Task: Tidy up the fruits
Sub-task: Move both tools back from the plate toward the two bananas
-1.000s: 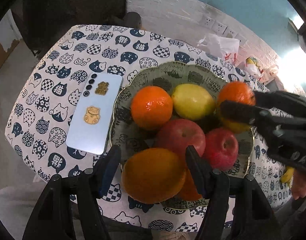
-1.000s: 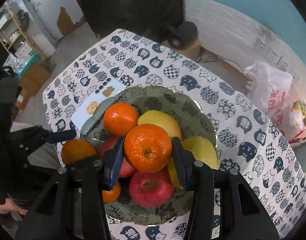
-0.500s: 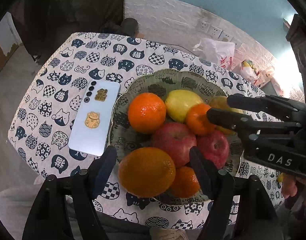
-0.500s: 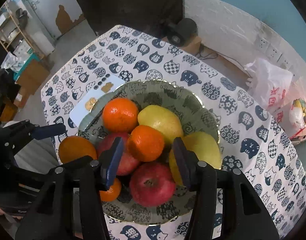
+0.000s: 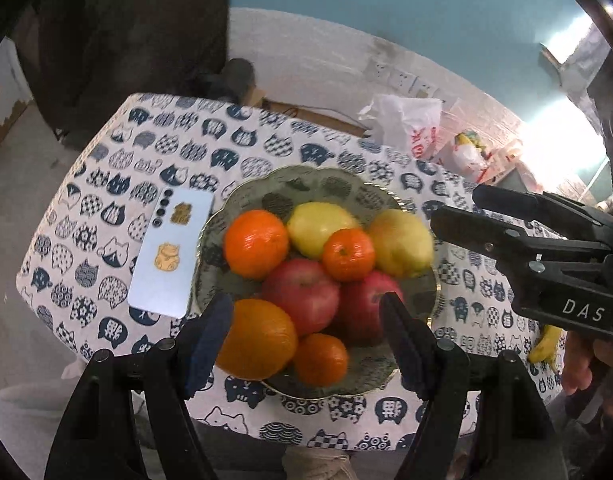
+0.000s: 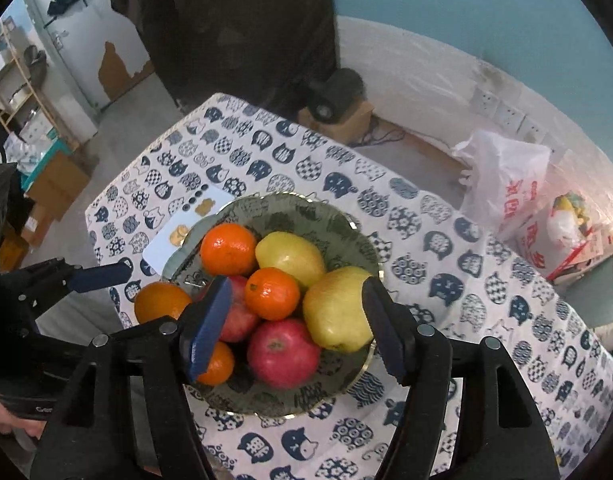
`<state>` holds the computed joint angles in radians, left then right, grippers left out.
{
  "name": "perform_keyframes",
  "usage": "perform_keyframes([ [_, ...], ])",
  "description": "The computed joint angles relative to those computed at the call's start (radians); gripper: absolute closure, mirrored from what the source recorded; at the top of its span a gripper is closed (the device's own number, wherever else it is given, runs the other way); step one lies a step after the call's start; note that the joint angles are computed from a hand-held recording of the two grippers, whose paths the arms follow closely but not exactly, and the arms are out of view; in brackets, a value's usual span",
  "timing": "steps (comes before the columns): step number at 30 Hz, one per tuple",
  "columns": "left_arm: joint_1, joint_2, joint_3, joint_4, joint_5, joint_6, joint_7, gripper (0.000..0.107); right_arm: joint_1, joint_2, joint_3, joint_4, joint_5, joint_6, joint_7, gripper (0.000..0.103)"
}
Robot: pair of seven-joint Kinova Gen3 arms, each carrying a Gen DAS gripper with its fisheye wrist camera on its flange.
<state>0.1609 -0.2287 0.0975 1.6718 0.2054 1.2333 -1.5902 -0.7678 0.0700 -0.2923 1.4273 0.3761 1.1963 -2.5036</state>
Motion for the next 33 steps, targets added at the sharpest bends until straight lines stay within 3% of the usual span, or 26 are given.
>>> perform_keyframes([
  [16,0.087,0.002,0.109,-0.092,-0.038,0.016,0.090,0.031,0.049,-0.176,-0.100,0.071,0.060,0.136,-0.093,0.034],
  [22,0.148,0.035,0.159,-0.146,-0.044,0.016,0.138,0.031,0.128,-0.280,-0.134,0.138,0.010,0.174,-0.106,0.034],
  [33,0.320,0.142,0.282,-0.251,-0.155,0.012,0.258,0.029,0.298,-0.518,-0.134,0.250,-0.089,0.286,-0.097,0.034],
])
